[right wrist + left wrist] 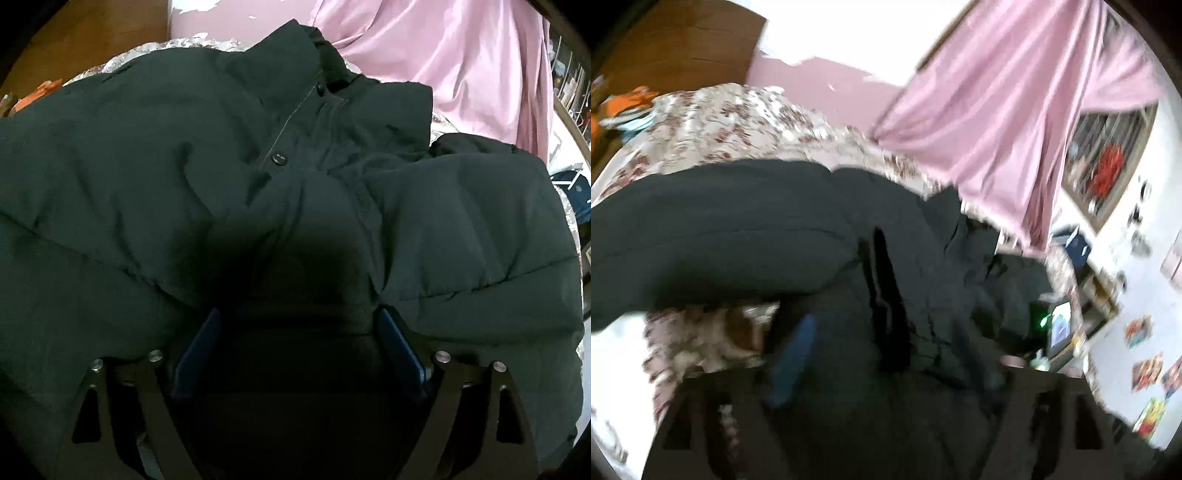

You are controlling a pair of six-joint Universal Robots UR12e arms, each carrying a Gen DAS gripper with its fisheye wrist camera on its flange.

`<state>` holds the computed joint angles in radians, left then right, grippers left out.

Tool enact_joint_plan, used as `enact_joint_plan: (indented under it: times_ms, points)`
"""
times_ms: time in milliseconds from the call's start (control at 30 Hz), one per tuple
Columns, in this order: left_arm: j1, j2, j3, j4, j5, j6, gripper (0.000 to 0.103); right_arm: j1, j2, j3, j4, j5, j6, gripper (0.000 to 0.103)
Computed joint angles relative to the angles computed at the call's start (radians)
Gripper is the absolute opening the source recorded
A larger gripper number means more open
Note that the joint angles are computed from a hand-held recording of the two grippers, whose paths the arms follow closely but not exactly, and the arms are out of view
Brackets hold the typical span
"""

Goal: Fold large clothes

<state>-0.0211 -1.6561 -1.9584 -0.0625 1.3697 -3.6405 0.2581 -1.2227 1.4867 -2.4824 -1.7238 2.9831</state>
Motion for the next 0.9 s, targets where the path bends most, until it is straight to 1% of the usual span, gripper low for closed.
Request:
enact_joint_plan:
  times_ms: [33,67,133,200,267,333,433,500,533,600,700,767,833,867,900]
  points:
    - [0.007,0.014,-0.02,0.025,0.005,-0.029,0.089,-0.001,-0.005,0.008,-0.013,0.006,0.004,0.083]
    - [0.016,0.024,-0.031,0.03,0.005,-0.047,0.09,-0.004,-0.011,0.018,-0.031,0.016,0.008,0.084]
    - [0.042,0.054,-0.059,0.017,-0.007,-0.097,0.092,-0.008,-0.033,0.053,-0.098,0.035,0.023,0.084]
    - [0.075,0.084,-0.089,0.005,-0.033,-0.147,0.093,-0.013,-0.059,0.091,-0.185,0.077,0.034,0.084]
    - [0.111,0.115,-0.129,0.014,-0.048,-0.206,0.094,-0.02,-0.081,0.115,-0.238,0.103,0.052,0.084]
    - [0.153,0.142,-0.176,0.05,-0.062,-0.287,0.096,-0.022,-0.1,0.128,-0.252,0.115,0.068,0.084]
    - [0.221,0.167,-0.235,0.085,-0.071,-0.441,0.097,-0.034,-0.137,0.152,-0.241,0.145,0.07,0.084]
    - [0.272,0.167,-0.28,0.156,-0.088,-0.579,0.097,-0.043,-0.17,0.178,-0.24,0.171,0.049,0.084]
    - [0.29,0.163,-0.292,0.18,-0.096,-0.626,0.097,-0.052,-0.178,0.184,-0.237,0.184,0.033,0.084]
    - [0.318,0.146,-0.308,0.245,-0.103,-0.715,0.097,-0.056,-0.205,0.209,-0.24,0.196,0.005,0.084]
    - [0.326,0.123,-0.299,0.272,-0.08,-0.758,0.097,-0.061,-0.242,0.246,-0.236,0.192,-0.035,0.089]
    - [0.324,0.113,-0.285,0.245,-0.065,-0.774,0.097,-0.06,-0.253,0.264,-0.229,0.169,-0.038,0.09]
    - [0.32,0.106,-0.271,0.216,-0.047,-0.789,0.095,-0.063,-0.254,0.277,-0.194,0.146,-0.009,0.09]
    - [0.318,0.104,-0.263,0.199,-0.037,-0.785,0.093,-0.064,-0.252,0.281,-0.169,0.136,0.016,0.09]
    - [0.32,0.106,-0.26,0.186,-0.028,-0.775,0.08,-0.066,-0.252,0.285,-0.154,0.132,0.042,0.09]
